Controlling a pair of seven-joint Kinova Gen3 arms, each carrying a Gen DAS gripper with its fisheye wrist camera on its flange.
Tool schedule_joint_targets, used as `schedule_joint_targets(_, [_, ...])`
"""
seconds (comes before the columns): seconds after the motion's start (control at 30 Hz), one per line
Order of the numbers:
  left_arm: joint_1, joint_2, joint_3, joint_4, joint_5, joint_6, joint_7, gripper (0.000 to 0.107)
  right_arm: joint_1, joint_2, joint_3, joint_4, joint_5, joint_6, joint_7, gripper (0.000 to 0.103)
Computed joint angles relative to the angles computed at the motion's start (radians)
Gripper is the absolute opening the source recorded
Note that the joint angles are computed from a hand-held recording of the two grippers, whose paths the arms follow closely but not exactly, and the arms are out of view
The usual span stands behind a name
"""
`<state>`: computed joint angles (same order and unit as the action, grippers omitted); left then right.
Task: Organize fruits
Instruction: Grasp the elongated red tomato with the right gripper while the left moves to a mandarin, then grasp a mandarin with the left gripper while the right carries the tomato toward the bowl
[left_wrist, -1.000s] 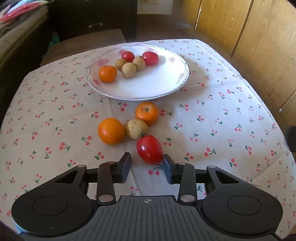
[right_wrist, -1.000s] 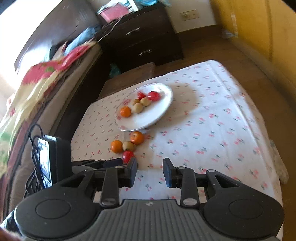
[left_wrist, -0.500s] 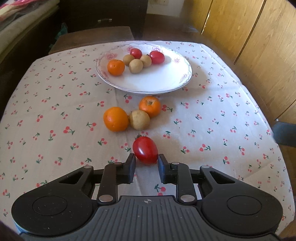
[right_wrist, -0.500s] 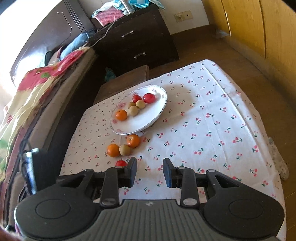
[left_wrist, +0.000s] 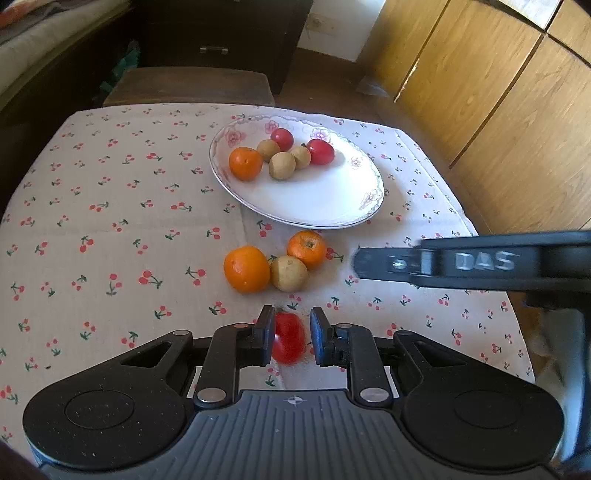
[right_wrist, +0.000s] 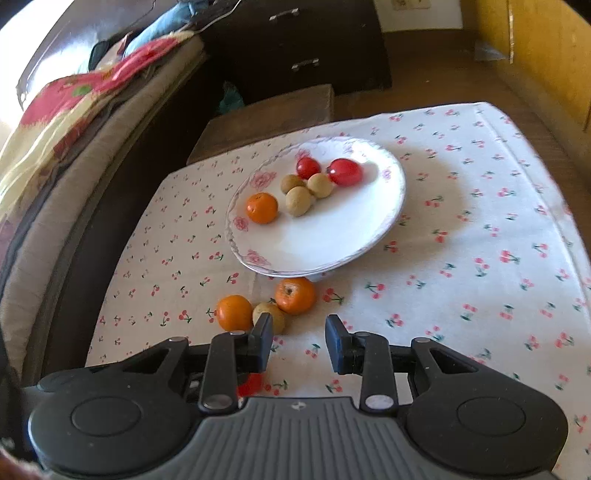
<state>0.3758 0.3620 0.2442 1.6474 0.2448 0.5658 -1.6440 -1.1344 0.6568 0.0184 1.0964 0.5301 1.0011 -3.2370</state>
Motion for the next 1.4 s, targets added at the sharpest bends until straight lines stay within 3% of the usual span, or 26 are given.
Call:
schedule_joint_targets(0.2, [-0.041, -0.006, 0.012, 0.01, 0.058, -0.008, -0.012, 0.03, 0.003, 0.003, 0.007, -0.01, -0.003, -0.002, 0.006, 0.034])
schedule_joint_targets(0.43, [-0.021, -0.021, -0.031, -0.029, 0.002, -0.01, 0.045, 0.033, -0.019, 0.006, -0.013, -0.047, -0.004, 0.036, 0.043, 0.037])
schedule_joint_targets(0.57, [-0.047, -0.021, -0.031, -0.054, -0.003, 0.016, 0.039, 0.035, -0.021, 0.04, -0.033, -0.111, -0.011, 0.029, 0.114, 0.037])
schedule_joint_targets(0.63, [-0.033, -0.02, -0.046, -0.054, -0.031, 0.017, 0.051, 0.035, -0.012, 0.087, -0.036, -0.191, -0.051, 0.072, 0.18, 0.037])
schedule_joint_targets(0.8, [-0.092, 0.0, -0.012, -0.065, 0.031, 0.039, 0.0, 0.038, 0.018, 0.165, -0.038, -0.3, -0.128, 0.115, 0.277, 0.037])
schedule_joint_targets(0.9, [-0.087, 0.013, -0.009, -0.084, 0.026, 0.057, -0.034, 0.041, 0.006, 0.208, 0.001, -0.359, -0.162, 0.17, 0.331, 0.035])
schedule_joint_targets(0.97, [-0.09, 0.027, 0.0, -0.097, 0.031, 0.068, -0.064, 0.042, 0.011, 0.189, 0.0, -0.311, -0.159, 0.136, 0.307, 0.029])
schedule_joint_targets(1.1, [-0.08, 0.061, 0.006, -0.128, 0.027, 0.095, -0.118, 0.043, -0.008, 0.153, 0.011, -0.26, -0.151, 0.148, 0.323, 0.029])
schedule_joint_targets(1.23, [-0.06, 0.096, 0.012, -0.163, 0.021, 0.109, -0.142, 0.044, -0.038, 0.08, 0.018, -0.141, -0.118, 0.117, 0.26, 0.029])
schedule_joint_targets(1.4, [0.032, 0.114, -0.054, -0.192, -0.058, 0.112, -0.047, 0.049, -0.043, 0.028, 0.001, -0.05, -0.076, 0.079, 0.188, 0.029])
